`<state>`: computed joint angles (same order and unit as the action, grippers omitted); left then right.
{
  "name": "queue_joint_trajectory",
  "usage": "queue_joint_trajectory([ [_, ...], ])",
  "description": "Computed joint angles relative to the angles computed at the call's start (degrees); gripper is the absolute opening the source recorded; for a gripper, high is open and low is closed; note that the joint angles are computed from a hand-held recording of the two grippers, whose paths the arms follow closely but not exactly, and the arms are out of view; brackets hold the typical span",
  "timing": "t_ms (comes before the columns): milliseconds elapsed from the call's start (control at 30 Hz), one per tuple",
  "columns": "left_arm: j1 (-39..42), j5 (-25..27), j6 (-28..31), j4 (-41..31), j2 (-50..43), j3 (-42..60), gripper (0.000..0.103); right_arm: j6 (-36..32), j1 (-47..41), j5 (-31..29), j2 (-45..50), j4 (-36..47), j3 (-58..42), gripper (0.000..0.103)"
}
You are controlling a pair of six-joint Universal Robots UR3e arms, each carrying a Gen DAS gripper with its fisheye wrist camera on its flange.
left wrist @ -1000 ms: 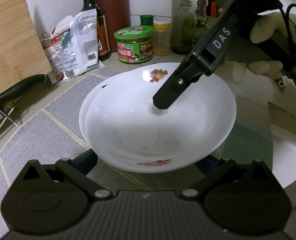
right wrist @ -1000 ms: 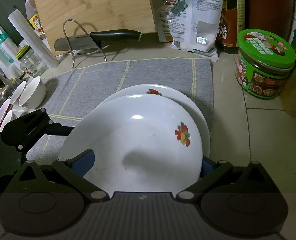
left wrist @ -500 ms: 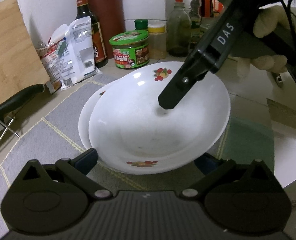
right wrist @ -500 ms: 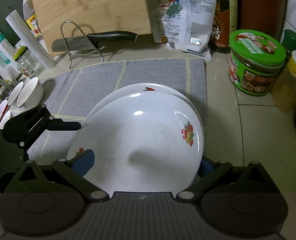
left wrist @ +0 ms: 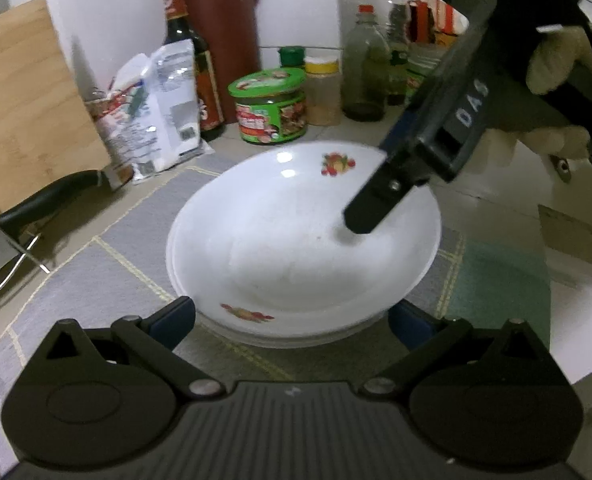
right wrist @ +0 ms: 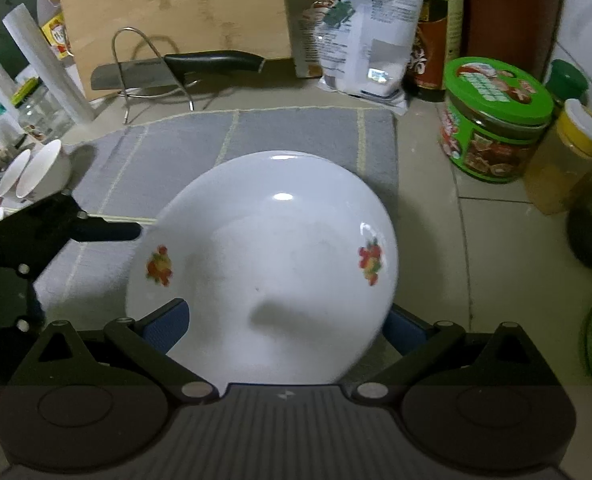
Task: Organize plates and bowls
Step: 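Lower the plate onto the stack and open the right gripper, then withdraw the right gripper from the plate stack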
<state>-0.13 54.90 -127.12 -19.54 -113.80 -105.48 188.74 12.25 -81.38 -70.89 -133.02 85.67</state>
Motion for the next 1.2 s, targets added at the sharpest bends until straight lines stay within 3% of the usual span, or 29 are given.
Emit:
queue_joint_trajectory([
  [433,4.14,0.97,-12.0,13.32,5.79,-9.75,0.102,-2.34,8.75,-14.69,1.0,-16.38,3.33,0.103],
  [733,8.06,5.32,-21.1,21.31,11.56,-19.81,0.102,-2.14,10.88,-11.62,6.79,-20.3,-1.12,0.103],
  [900,10.14,8.17,-24.85,23.18,16.01,-25.39,0.102,-5.64,11.33,-8.2,10.58,-20.6,-5.77,0.103],
  [1000,11.1,10.4,-25.9,22.83,18.8,-28.01,0.102,-7.1,11.71,-5.72,12.86,-20.31,-8.75,0.103],
  [1200,16.55,8.4,-24.5,19.89,23.08,-32.33,0.102,-8.01,14.61,-5.25,16.32,-19.08,-13.84,0.103],
])
